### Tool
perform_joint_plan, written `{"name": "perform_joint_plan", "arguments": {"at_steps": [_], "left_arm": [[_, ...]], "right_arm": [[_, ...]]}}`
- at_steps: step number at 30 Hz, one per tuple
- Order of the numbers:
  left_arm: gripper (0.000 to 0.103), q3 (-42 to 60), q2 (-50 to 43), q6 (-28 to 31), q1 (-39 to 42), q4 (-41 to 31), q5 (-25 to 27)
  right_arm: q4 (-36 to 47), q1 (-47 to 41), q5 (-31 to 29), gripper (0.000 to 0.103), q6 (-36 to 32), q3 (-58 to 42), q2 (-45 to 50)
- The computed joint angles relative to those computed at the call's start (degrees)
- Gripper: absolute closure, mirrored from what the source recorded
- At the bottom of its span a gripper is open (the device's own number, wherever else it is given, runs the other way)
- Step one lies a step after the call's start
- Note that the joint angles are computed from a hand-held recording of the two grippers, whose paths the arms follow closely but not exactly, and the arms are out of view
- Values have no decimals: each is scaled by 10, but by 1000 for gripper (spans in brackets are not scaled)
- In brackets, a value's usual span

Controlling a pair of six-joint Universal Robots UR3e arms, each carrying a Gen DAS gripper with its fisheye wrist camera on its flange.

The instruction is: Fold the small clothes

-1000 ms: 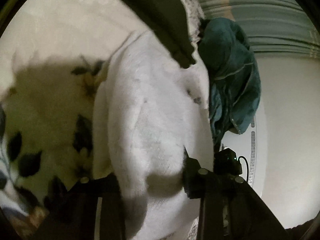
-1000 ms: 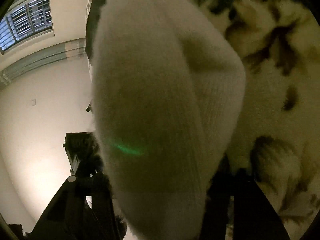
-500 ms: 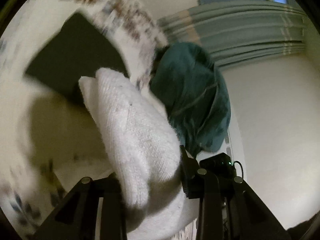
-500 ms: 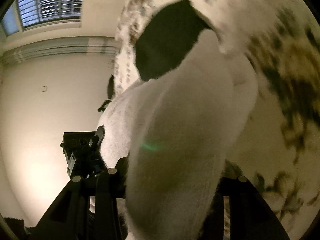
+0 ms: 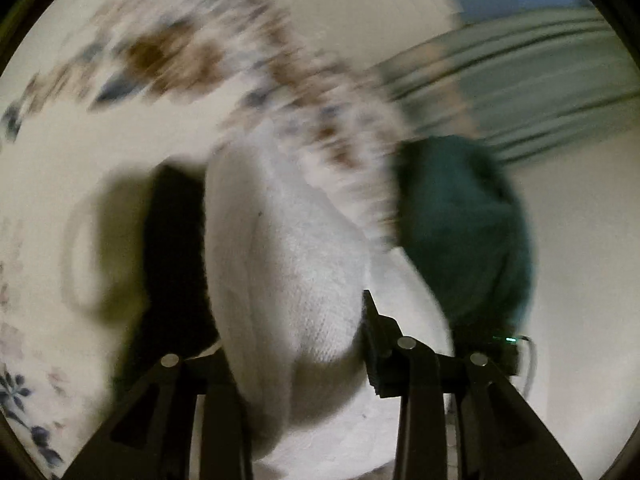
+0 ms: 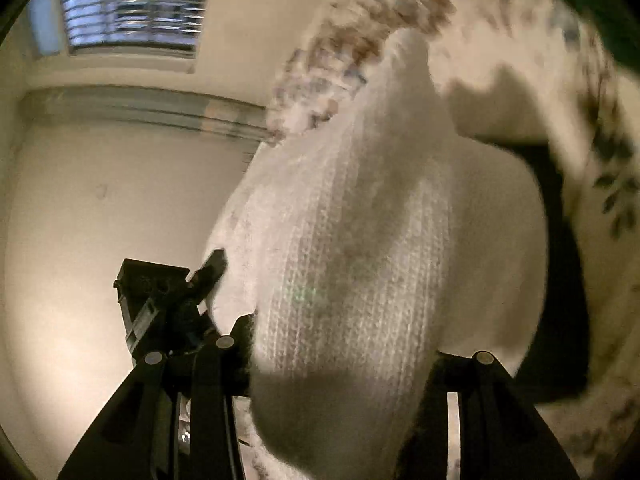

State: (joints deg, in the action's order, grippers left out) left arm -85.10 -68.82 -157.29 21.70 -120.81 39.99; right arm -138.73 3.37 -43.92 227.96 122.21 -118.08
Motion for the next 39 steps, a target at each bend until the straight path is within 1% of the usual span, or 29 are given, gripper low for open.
{"name": "perform_joint_plan", "arguments": {"at_steps": [1, 2, 4, 5, 6, 7, 8, 9, 10, 12, 14, 15, 17, 19, 20, 21, 23, 24, 26, 28, 29, 30, 31, 32, 33, 34, 35, 37, 39], "left_arm": [[73, -43, 10, -3, 3, 20, 9], [73, -67, 18, 6, 11, 17, 8], [73, -69, 32, 36, 36, -26, -16], [73, -50, 27, 46, 41, -53, -23], [73, -18, 15, 48, 42, -74, -32], [73, 27, -2, 43, 36, -88, -42], [73, 80, -26, 41, 26, -104, -54], [73, 133, -59, 24, 10, -105, -60], [73, 193, -86, 7, 0, -112, -70], [73, 313, -140, -15, -12, -137, -92], [73, 433, -196, -48, -25, -145, -105], [73, 493, -224, -45, -25, -172, -106], [73, 554, -251, -56, -31, -181, -108], [73, 519, -224, -44, -25, -171, -103], [73, 466, -195, -32, -18, -162, -101], [73, 406, -162, -22, -10, -148, -98], [73, 286, -92, 29, 15, -170, -78], [73, 226, -62, 37, 22, -158, -68], [72, 106, -9, 70, 39, -165, -15], [68, -14, 40, 63, 44, -130, 37], [59, -73, 73, 93, 72, -150, 42], [53, -109, 105, 137, 113, -196, 36], [51, -120, 128, 208, 168, -280, 32], [47, -114, 142, 273, 220, -359, 38], [44, -98, 149, 321, 261, -420, 50], [42, -81, 149, 348, 285, -454, 59], [42, -63, 143, 360, 292, -468, 62], [41, -25, 116, 335, 256, -428, 41], [41, -6, 87, 253, 187, -322, 15]], "right_arm": [[-40, 10, -11, 59, 13, 19, 27], [-99, 23, -23, 59, 30, 49, 57], [-149, 30, -26, 59, 46, 70, 89], [-169, 27, -19, 59, 57, 74, 95], [-152, 23, -12, 59, 51, 58, 92], [-102, 17, -9, 59, 28, 30, 83], [-56, 19, -13, 59, 7, -19, 95], [-2, 16, -12, 59, -15, -79, 108], [23, 18, -14, 59, -25, -129, 134], [108, 10, -18, 59, -54, -247, 163], [142, -1, -15, 59, -51, -328, 183], [160, -6, -14, 59, -52, -353, 181], [176, -6, -16, 59, -43, -412, 198], [175, 3, -23, 59, -33, -451, 221], [171, 0, -18, 59, -32, -435, 210], [161, 0, -16, 59, -28, -398, 184], [118, -2, -9, 59, -18, -299, 133], [104, -2, -6, 59, -19, -247, 106], [87, 0, -3, 59, -31, -142, 63], [92, 14, -15, 58, -49, -68, 39], [98, 18, -22, 55, -62, -45, 35], [122, 25, -36, 48, -76, -18, 25], [141, 20, -34, 45, -82, 9, 6], [155, -2, -13, 39, -86, 54, -36], [175, -23, 0, 35, -98, 75, -71], [230, -46, 7, 34, -122, 76, -114], [272, -64, 11, 34, -144, 72, -144], [402, -124, 7, 33, -205, 44, -221], [525, -192, 17, 31, -263, 7, -269]]}}
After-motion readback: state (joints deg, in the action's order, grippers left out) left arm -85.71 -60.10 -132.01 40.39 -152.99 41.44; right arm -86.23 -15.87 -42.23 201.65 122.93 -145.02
